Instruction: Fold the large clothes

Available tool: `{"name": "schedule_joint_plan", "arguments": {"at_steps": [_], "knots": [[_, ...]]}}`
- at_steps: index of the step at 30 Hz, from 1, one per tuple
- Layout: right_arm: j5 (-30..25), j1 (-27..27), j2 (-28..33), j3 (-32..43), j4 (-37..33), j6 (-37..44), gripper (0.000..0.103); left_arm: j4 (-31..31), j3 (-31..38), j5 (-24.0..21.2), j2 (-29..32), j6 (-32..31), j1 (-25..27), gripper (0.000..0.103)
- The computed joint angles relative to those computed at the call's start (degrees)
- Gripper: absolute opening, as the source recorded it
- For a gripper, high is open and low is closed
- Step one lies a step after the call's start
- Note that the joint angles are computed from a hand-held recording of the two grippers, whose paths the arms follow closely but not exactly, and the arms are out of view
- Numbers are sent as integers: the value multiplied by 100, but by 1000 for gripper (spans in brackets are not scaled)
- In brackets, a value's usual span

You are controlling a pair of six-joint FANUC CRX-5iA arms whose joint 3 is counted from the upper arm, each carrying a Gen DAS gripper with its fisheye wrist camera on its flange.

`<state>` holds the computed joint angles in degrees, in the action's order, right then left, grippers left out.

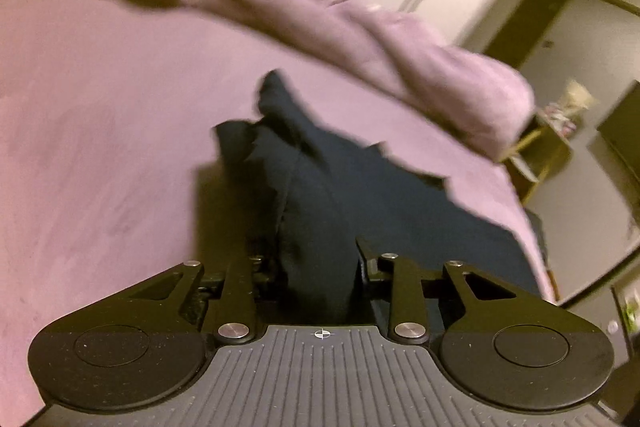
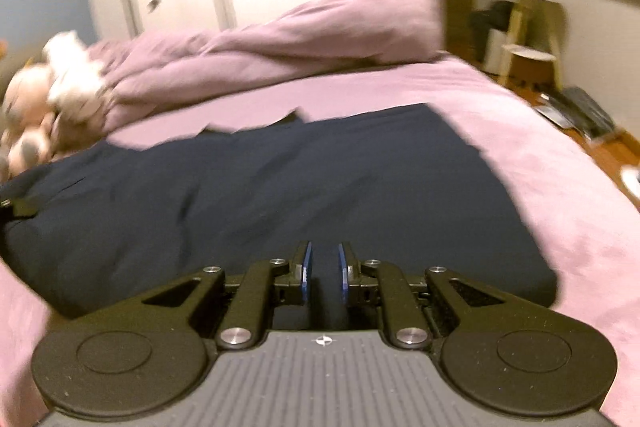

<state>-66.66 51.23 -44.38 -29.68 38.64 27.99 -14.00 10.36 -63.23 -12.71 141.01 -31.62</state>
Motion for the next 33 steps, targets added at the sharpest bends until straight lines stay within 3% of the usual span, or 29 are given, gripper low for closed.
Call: {"name": "schedule_joint_plan", "arguments": {"at_steps": [6, 10, 15, 17, 18, 20, 24, 28, 30, 33], "knots": [[260, -1072, -231, -94, 54, -249, 14, -311, 1109, 548, 829, -291, -825, 28], [390, -1679, -403, -166, 20, -243, 14, -29, 1755, 790, 1688, -958, -1234, 28], [350, -2364, -550, -192, -332, 63, 15, 643, 2407, 327, 2802, -1648, -1515, 28], [224, -2460, -593, -200, -436, 145, 15, 702, 2539, 185, 3060, -1786, -1597, 35], [217, -2536, -612, -199, -513, 217, 15, 537, 2533, 207, 3058, -1782, -1680, 36], [197, -2661, -642, -177, -648, 350, 15, 491, 2460, 327, 2978, -1914, -1728, 50], [186, -2577, -757, -145, -685, 410, 15, 768, 2258, 430, 2585, -2123, -1685, 54], [227, -2046, -818, -102, -446, 211, 16, 1331, 1316, 1201, 1685, -2364, -1491, 61], [445, -1888, -755, 16, -513, 322, 17, 1348, 906, 1481, 1227, -2363, -1425, 63], [1020, -1831, -521, 333, -940, 725, 18, 870, 693, 1398, 759, -1909, -1359, 65]]}}
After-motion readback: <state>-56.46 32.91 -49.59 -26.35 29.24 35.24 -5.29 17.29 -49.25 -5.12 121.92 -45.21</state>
